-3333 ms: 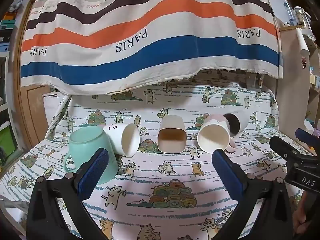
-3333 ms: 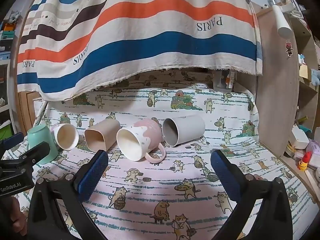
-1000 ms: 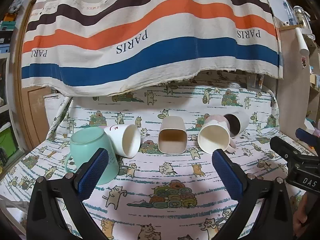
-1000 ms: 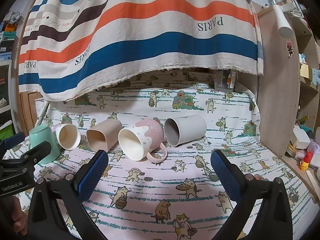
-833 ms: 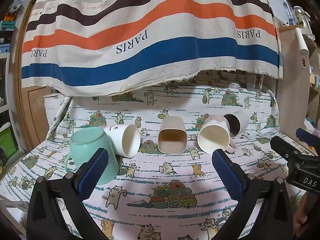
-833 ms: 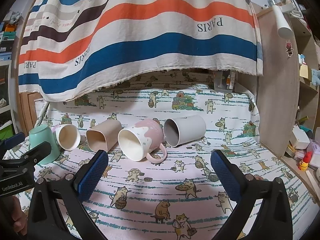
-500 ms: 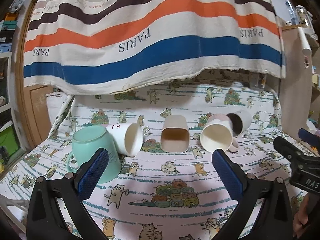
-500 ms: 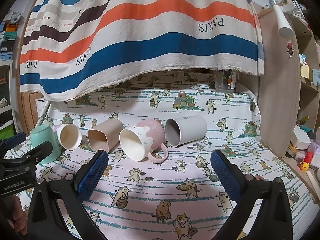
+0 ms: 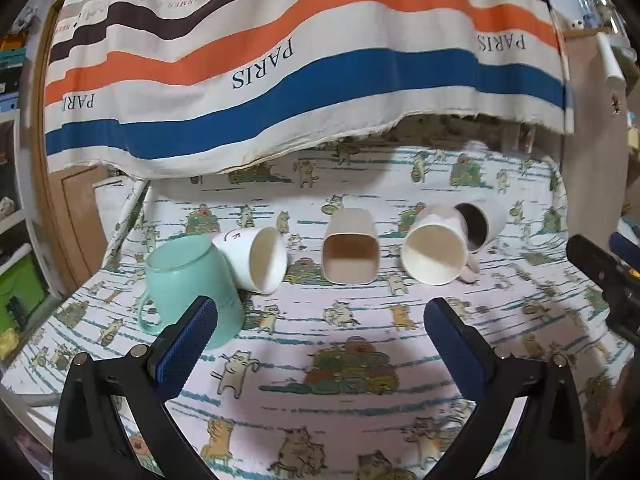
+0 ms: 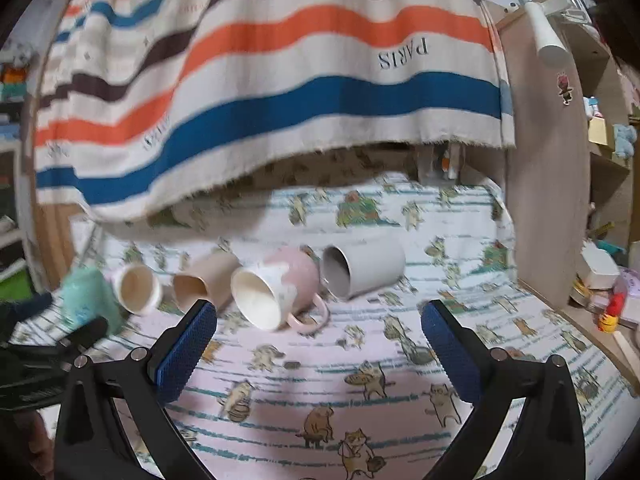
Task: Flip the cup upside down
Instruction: 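Move the right tool to the pink mug lying on its side and grasp it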
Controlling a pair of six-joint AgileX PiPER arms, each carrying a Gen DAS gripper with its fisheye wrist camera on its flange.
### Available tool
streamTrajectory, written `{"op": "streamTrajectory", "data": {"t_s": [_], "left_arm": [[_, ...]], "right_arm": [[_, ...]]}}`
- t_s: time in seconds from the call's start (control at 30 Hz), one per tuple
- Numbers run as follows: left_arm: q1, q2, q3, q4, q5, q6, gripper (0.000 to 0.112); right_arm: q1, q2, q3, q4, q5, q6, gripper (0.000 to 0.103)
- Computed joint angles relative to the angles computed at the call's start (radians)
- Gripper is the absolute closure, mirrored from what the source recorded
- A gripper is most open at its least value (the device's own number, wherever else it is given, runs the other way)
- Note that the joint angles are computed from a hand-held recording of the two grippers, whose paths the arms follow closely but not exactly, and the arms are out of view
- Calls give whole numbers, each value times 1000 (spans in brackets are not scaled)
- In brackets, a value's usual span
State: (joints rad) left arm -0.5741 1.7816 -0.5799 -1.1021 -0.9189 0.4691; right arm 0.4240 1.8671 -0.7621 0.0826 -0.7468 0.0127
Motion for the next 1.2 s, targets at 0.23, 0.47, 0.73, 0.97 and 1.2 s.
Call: {"op": "streamTrajectory", "data": {"t_s": [0.23,0.47,0.73,0.97,1.2], "left_arm": [[15,-186,-36,-56,39,174,10],[181,-153,-200,164,153,137,10],[257,17,-367,280,223,148,10],[238,111,-338,376,95,5,10],[214,146,-353,314,82,43,10]], "right_arm": [[-74,-126,-49,-4,115,-66,0],[-115,-124,-202,-144,142,-66,0],[-114,16,-428,-369,233,348,0],[-58,124,-474,-281,218,145,1],[-62,188,-550,-298,319,172,1]]}}
